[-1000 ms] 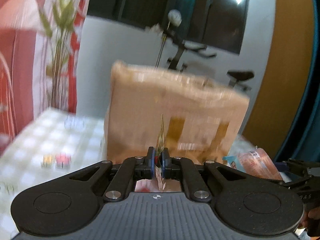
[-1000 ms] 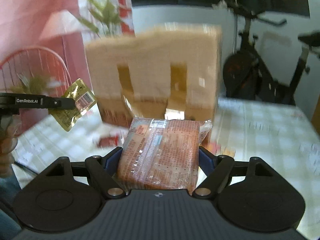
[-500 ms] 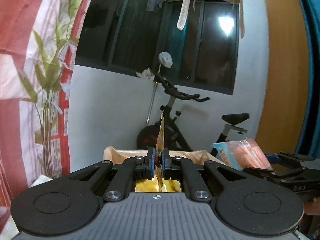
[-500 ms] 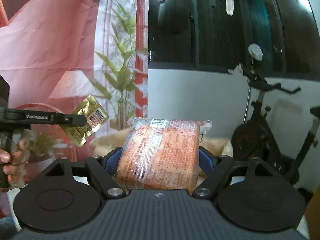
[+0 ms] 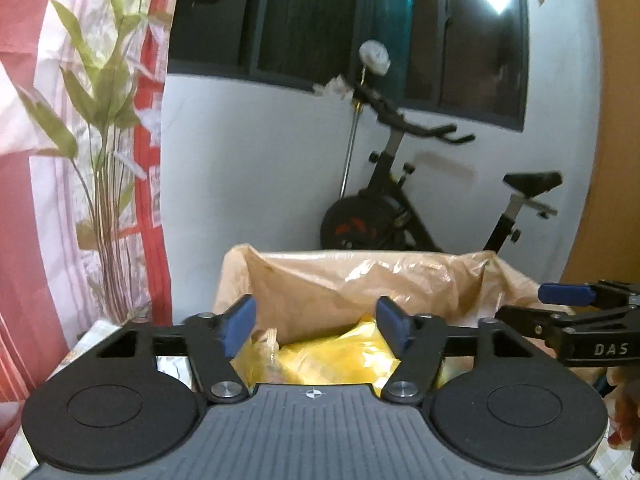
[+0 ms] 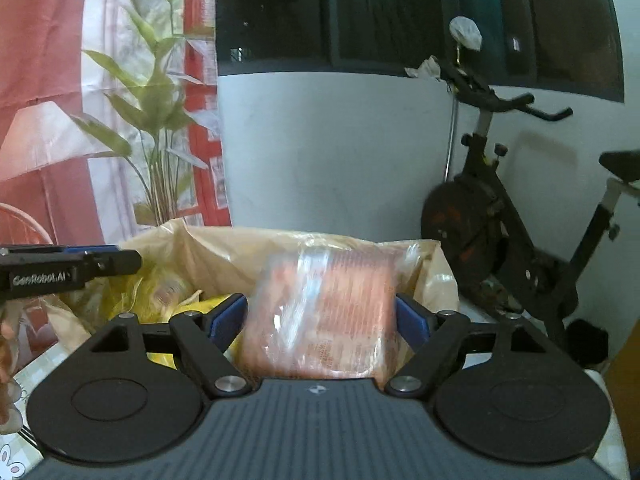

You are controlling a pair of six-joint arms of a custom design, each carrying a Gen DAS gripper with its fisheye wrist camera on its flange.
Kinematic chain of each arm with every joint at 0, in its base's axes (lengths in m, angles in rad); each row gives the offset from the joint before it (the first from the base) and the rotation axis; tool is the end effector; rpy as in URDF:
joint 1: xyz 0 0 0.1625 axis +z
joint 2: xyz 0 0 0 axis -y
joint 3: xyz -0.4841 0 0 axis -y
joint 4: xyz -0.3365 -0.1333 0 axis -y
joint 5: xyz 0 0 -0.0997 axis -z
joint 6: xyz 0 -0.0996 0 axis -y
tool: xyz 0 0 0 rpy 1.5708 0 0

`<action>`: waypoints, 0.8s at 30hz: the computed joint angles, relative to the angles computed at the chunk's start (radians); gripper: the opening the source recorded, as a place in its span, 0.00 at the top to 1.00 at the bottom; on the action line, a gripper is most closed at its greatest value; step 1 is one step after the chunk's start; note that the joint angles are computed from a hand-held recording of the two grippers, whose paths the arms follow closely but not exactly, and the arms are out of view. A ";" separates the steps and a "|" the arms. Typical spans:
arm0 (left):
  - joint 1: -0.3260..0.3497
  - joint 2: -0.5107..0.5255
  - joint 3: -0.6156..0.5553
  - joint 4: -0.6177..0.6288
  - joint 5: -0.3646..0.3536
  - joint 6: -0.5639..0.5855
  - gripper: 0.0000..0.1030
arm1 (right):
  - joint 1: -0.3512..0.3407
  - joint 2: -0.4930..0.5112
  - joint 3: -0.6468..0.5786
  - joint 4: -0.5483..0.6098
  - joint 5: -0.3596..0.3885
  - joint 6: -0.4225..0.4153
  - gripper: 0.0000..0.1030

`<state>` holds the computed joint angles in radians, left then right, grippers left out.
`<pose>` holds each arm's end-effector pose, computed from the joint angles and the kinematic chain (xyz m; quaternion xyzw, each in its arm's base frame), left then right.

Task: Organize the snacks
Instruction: 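Grasp the yellow packet with the right tool while the left tool grasps the small nut packet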

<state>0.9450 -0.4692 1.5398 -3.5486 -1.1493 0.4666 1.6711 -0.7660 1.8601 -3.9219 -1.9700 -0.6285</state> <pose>-0.2843 -0.6905 0.1087 0.3783 0.7987 -0.4421 0.1534 0.1563 -0.6088 0.2656 0.1736 -0.7823 0.5144 0.3053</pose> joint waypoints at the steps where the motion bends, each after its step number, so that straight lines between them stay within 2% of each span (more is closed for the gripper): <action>1: 0.001 -0.012 0.015 -0.001 -0.006 0.002 0.33 | -0.004 -0.005 0.013 -0.009 0.014 -0.003 0.11; 4: 0.005 -0.052 0.065 0.000 -0.026 -0.010 0.33 | -0.012 -0.023 0.058 -0.056 0.039 -0.025 0.09; 8: 0.008 -0.108 0.153 -0.034 -0.039 -0.026 0.33 | -0.018 -0.062 0.140 -0.106 0.102 0.006 0.09; 14: 0.025 -0.195 0.295 -0.050 -0.078 -0.067 0.33 | -0.031 -0.076 0.300 -0.307 0.170 -0.024 0.11; 20: 0.057 -0.217 0.375 -0.059 -0.079 -0.106 0.34 | -0.061 -0.036 0.439 -0.517 0.174 -0.047 0.11; 24: 0.079 -0.196 0.385 -0.038 -0.069 -0.153 0.37 | -0.092 0.003 0.501 -0.609 0.169 -0.007 0.13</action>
